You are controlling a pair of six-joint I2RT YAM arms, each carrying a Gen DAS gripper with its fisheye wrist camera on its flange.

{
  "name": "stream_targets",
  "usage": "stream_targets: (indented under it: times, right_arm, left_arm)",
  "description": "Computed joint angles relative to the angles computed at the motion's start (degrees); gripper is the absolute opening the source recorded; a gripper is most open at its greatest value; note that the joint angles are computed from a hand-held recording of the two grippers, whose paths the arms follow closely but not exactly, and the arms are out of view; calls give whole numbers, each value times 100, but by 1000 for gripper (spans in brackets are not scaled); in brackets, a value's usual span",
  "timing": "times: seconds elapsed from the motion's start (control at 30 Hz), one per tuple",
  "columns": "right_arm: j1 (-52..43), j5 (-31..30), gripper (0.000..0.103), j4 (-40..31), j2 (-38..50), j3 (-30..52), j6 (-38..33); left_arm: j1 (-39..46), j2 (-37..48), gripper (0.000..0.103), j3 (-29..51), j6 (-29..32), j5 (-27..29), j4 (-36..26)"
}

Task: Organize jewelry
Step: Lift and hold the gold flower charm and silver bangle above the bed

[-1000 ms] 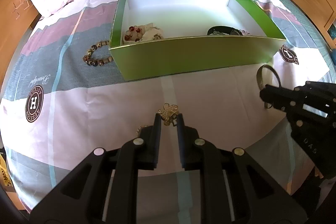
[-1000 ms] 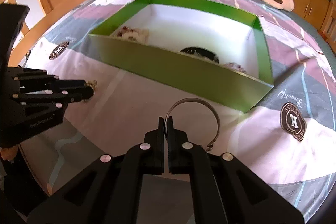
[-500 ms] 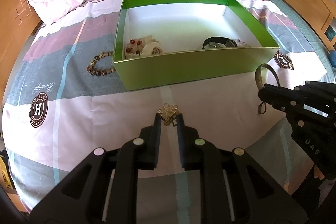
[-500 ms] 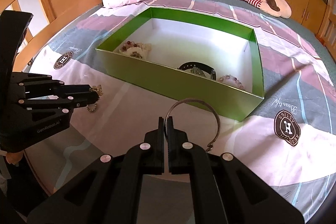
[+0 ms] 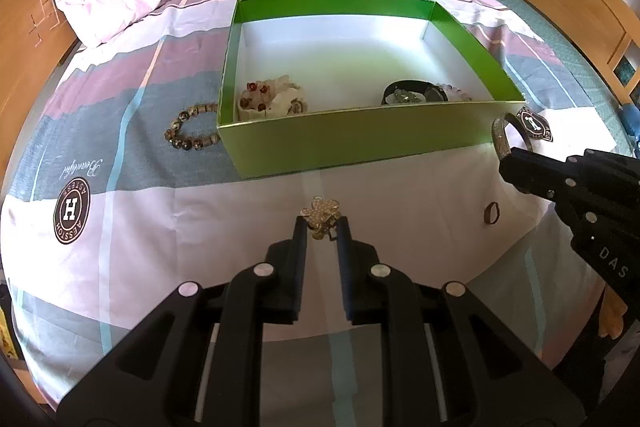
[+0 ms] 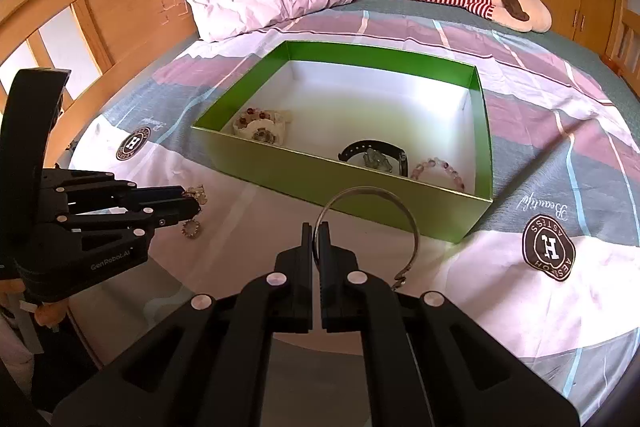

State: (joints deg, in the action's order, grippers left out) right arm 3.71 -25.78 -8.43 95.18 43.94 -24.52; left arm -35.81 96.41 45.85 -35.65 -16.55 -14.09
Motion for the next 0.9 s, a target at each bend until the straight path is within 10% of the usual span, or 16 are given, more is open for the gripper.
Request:
stream_targets:
  times: [0.9]
  right_arm:
    - [269, 262, 2, 370, 497, -134, -71]
  left_arm:
    - [-49, 241, 15, 127, -72, -174, -98]
